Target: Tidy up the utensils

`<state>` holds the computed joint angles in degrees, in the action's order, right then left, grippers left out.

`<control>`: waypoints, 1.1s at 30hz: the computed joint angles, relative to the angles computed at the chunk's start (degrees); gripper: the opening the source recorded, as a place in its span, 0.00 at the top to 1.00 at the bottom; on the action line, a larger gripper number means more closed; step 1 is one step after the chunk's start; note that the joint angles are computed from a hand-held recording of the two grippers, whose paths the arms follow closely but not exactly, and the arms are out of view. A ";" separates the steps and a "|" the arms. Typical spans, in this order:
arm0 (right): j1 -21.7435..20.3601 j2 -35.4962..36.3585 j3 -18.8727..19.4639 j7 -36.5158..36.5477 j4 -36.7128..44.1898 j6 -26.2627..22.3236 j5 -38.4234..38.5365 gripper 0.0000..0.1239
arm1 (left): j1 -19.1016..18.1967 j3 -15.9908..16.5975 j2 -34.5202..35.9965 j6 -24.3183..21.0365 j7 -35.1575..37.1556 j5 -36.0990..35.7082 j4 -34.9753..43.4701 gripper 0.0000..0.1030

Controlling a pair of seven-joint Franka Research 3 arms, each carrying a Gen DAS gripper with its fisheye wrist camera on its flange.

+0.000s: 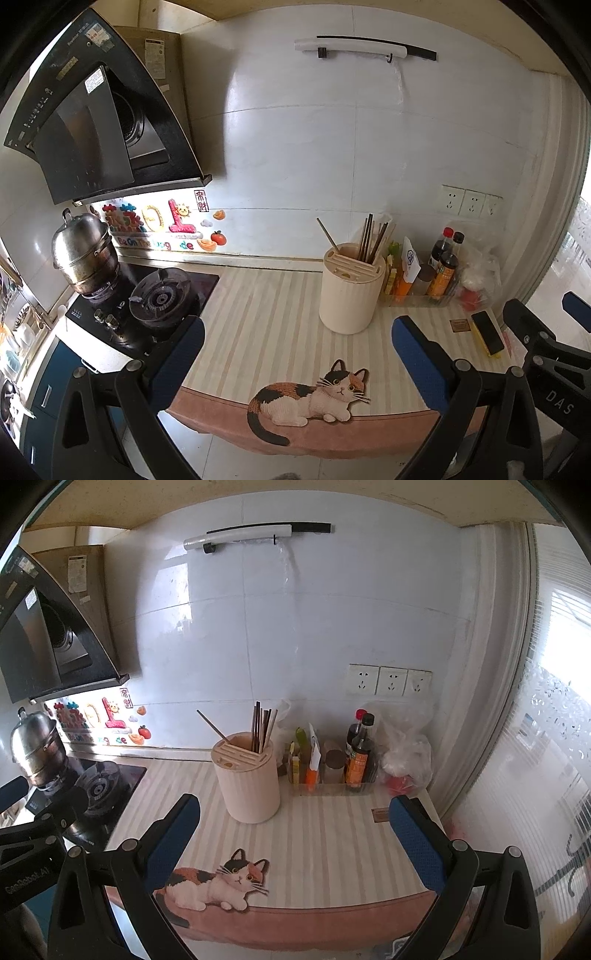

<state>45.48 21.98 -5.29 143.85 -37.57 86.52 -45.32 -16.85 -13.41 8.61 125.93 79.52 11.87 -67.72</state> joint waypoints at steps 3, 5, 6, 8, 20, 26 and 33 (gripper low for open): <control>-0.17 0.30 -0.04 -0.17 0.45 -0.15 0.33 0.17 | -0.04 -0.02 -0.07 0.25 0.02 0.02 -0.26 0.00; -0.18 0.82 -0.24 -0.51 1.28 -0.46 0.38 0.17 | 0.01 -0.02 -0.03 0.20 0.11 -0.14 -0.20 0.00; -0.15 1.18 -0.38 -0.75 1.86 -0.66 0.48 0.17 | 0.05 -0.01 -0.03 0.28 0.12 -0.27 -0.23 0.00; -0.02 2.02 -0.81 -1.34 3.25 -1.12 0.66 0.17 | -0.01 0.00 -0.01 0.30 0.00 -0.08 -0.29 0.00; 0.72 4.46 -3.20 -3.11 6.99 -2.05 2.17 0.17 | -0.09 0.05 0.46 0.45 0.01 0.16 0.29 0.00; 0.78 4.35 -3.47 -3.07 6.75 -1.76 2.23 0.17 | -0.23 0.07 1.13 0.46 0.05 0.24 1.10 0.00; 0.95 4.05 -3.82 -2.87 6.12 -1.43 2.28 0.17 | -0.36 0.12 1.20 0.42 -0.03 0.51 1.31 0.00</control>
<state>46.43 26.03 -9.12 140.98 -31.45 85.08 -43.04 -17.21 -13.29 9.81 126.35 79.49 12.38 -66.41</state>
